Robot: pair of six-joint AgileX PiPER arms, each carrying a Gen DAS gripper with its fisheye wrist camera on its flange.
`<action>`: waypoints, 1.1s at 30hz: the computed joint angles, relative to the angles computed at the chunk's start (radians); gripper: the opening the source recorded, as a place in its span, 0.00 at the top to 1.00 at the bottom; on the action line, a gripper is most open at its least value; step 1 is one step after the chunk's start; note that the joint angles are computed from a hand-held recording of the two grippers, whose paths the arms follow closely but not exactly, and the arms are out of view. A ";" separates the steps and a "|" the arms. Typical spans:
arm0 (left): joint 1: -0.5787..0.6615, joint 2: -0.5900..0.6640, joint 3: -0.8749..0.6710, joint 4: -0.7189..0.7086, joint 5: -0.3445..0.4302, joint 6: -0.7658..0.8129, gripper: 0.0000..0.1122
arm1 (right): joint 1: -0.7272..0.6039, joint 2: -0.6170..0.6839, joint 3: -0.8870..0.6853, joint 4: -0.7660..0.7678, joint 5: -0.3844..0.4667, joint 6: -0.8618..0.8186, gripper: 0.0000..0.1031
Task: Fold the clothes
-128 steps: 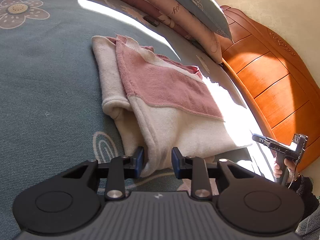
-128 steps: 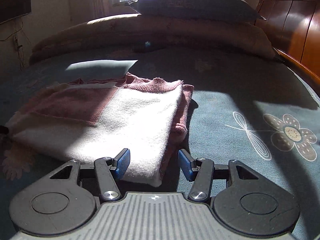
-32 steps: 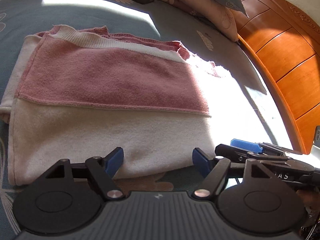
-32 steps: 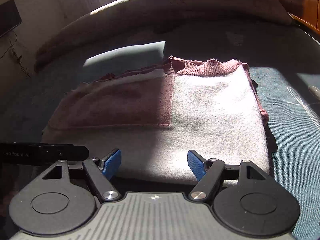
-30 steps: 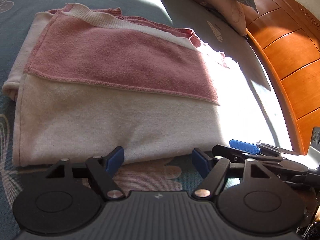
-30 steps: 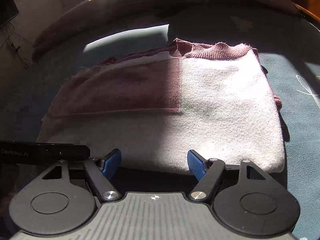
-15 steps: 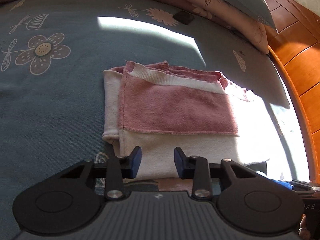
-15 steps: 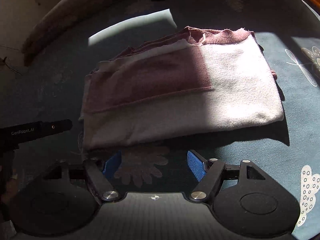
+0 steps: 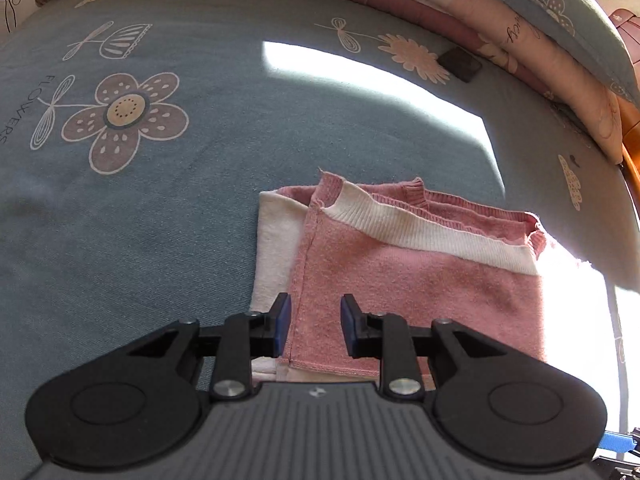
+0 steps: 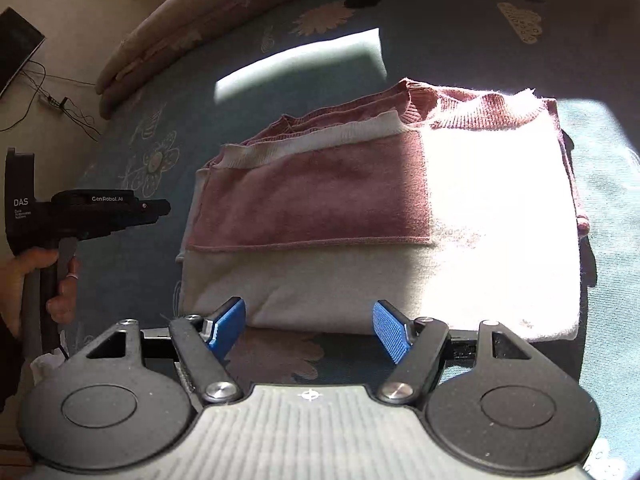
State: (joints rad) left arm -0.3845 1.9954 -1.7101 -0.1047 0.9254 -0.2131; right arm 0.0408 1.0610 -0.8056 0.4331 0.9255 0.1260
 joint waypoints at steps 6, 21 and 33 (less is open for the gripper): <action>0.005 0.074 0.039 0.025 -0.149 0.018 0.78 | -0.101 -0.062 0.141 0.005 -0.055 -0.078 0.27; 0.096 0.287 -0.209 -0.320 -0.144 0.391 0.77 | 0.003 0.053 0.203 0.047 -0.259 -0.018 0.27; 0.199 0.224 0.007 -0.694 -0.103 0.557 0.77 | -0.065 0.153 0.183 0.118 -0.307 -0.093 0.27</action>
